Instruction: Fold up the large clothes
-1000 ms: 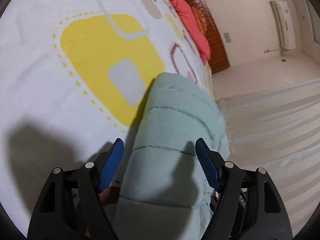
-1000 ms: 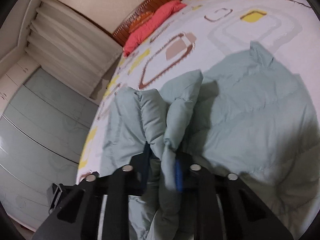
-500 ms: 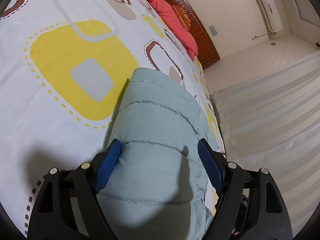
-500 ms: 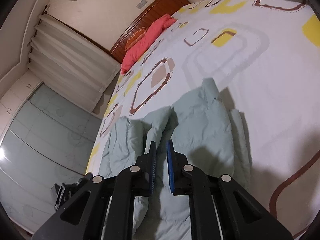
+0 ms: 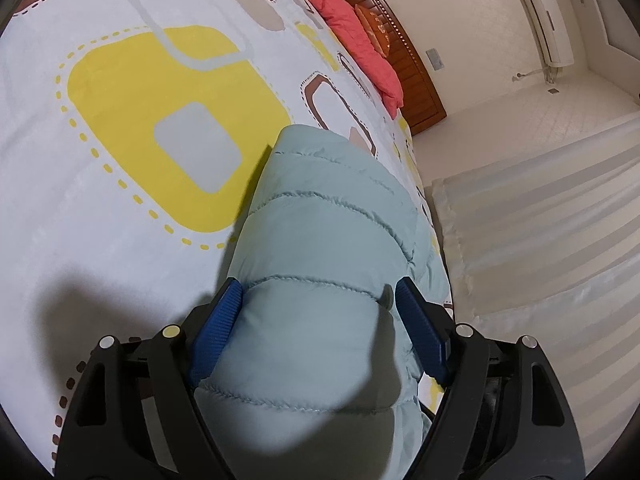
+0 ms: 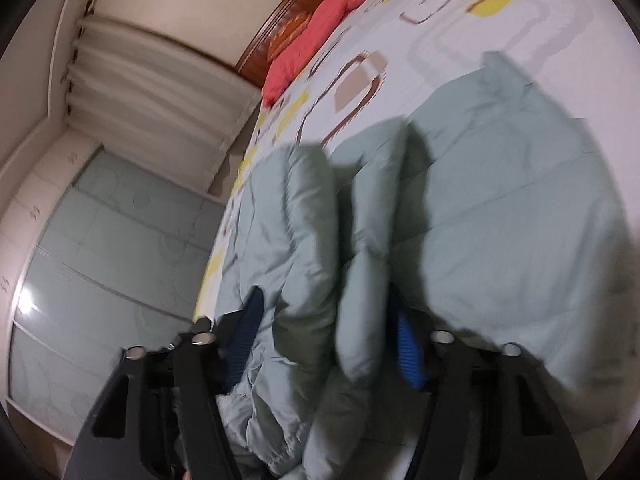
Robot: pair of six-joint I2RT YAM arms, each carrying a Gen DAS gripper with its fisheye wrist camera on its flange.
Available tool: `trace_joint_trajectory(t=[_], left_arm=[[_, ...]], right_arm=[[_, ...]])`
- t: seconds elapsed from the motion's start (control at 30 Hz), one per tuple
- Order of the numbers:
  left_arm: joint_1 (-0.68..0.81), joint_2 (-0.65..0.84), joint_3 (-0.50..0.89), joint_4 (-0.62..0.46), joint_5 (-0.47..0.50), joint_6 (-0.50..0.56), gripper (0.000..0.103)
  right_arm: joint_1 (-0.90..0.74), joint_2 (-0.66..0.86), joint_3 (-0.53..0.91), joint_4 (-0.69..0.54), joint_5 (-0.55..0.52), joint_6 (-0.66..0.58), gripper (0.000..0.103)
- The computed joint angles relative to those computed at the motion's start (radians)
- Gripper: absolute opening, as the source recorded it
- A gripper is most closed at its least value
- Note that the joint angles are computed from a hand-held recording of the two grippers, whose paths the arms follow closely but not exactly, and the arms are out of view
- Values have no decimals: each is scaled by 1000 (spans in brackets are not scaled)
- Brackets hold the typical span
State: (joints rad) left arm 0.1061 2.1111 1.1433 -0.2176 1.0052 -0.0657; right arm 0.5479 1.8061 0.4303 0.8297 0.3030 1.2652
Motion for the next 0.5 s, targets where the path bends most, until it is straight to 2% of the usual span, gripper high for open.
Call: trace_joint_trajectory(t=[0.1, 0.3, 0.4, 0.5], left_arm=[[11, 9, 28, -47, 25, 13, 78], [26, -20, 37, -86, 95, 11, 78], [1, -56, 8, -71, 98, 18, 78], [-42, -77, -21, -71, 85, 34, 78]], right_arm=[[5, -10, 32, -45, 7, -38, 13], [56, -232, -64, -157, 158, -73, 11], [57, -362, -149, -212, 201, -67, 11], [46, -422, -221, -234, 215, -33, 11]])
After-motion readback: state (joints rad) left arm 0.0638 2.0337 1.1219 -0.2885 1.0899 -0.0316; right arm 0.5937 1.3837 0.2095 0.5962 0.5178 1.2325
